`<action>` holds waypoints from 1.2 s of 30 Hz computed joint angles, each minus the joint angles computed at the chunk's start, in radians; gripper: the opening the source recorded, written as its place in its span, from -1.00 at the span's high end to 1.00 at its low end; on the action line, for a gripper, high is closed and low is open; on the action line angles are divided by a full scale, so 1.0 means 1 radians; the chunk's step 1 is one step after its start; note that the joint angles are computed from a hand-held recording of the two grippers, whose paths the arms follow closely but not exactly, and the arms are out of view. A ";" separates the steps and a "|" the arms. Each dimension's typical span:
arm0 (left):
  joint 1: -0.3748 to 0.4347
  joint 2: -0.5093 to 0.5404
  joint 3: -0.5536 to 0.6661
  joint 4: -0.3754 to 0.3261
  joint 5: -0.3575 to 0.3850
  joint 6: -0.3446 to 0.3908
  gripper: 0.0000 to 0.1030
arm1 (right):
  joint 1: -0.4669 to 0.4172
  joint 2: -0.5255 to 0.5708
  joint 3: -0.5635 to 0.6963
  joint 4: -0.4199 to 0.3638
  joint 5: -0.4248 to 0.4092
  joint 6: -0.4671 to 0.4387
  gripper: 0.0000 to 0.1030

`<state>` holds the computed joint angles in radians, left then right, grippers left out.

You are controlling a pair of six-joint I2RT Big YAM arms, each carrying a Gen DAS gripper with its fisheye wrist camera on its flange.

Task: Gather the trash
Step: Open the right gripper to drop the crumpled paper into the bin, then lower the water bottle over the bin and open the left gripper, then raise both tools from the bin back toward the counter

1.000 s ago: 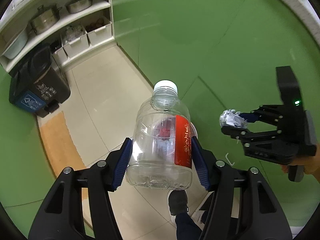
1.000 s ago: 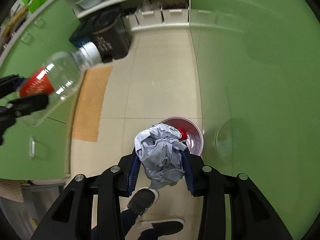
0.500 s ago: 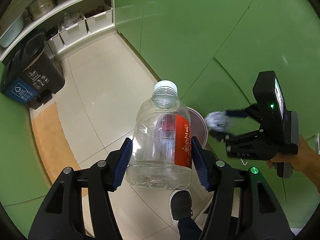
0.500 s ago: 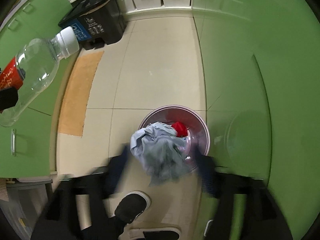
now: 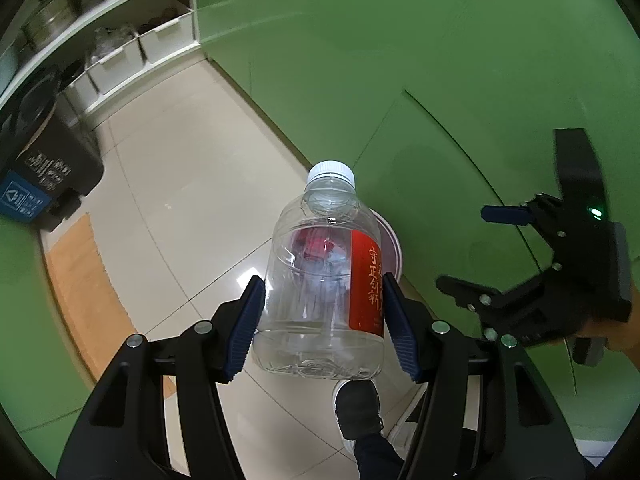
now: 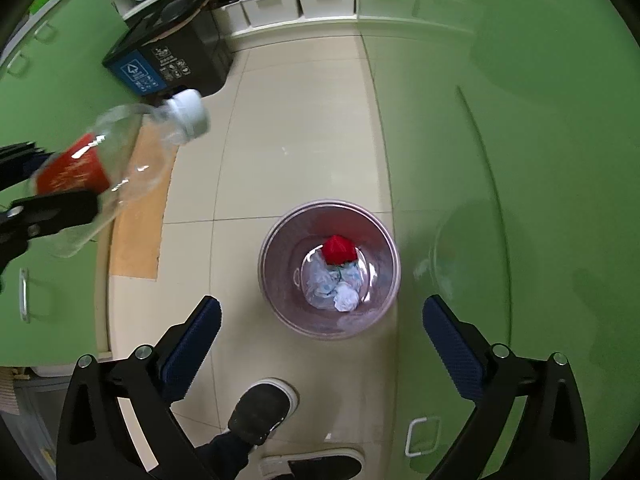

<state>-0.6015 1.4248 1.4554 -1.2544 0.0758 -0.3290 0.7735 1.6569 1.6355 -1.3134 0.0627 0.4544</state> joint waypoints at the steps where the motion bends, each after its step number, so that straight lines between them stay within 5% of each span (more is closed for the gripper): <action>1: -0.003 0.005 -0.001 0.005 0.003 0.003 -0.14 | 0.002 -0.006 -0.006 0.000 0.002 0.007 -0.88; 24: -0.067 0.191 0.040 0.084 0.067 0.045 -0.18 | 0.059 -0.167 -0.125 -0.020 0.026 0.162 -0.88; 27: -0.077 0.196 0.044 0.096 0.049 0.042 -0.78 | 0.061 -0.178 -0.132 -0.018 0.024 0.176 -0.88; 30: -0.081 0.202 0.052 0.098 0.043 0.031 -0.95 | 0.061 -0.190 -0.142 -0.019 0.025 0.182 -0.88; 36: -0.078 0.193 0.074 0.057 0.024 0.014 -0.94 | 0.068 -0.197 -0.131 -0.036 0.027 0.198 -0.88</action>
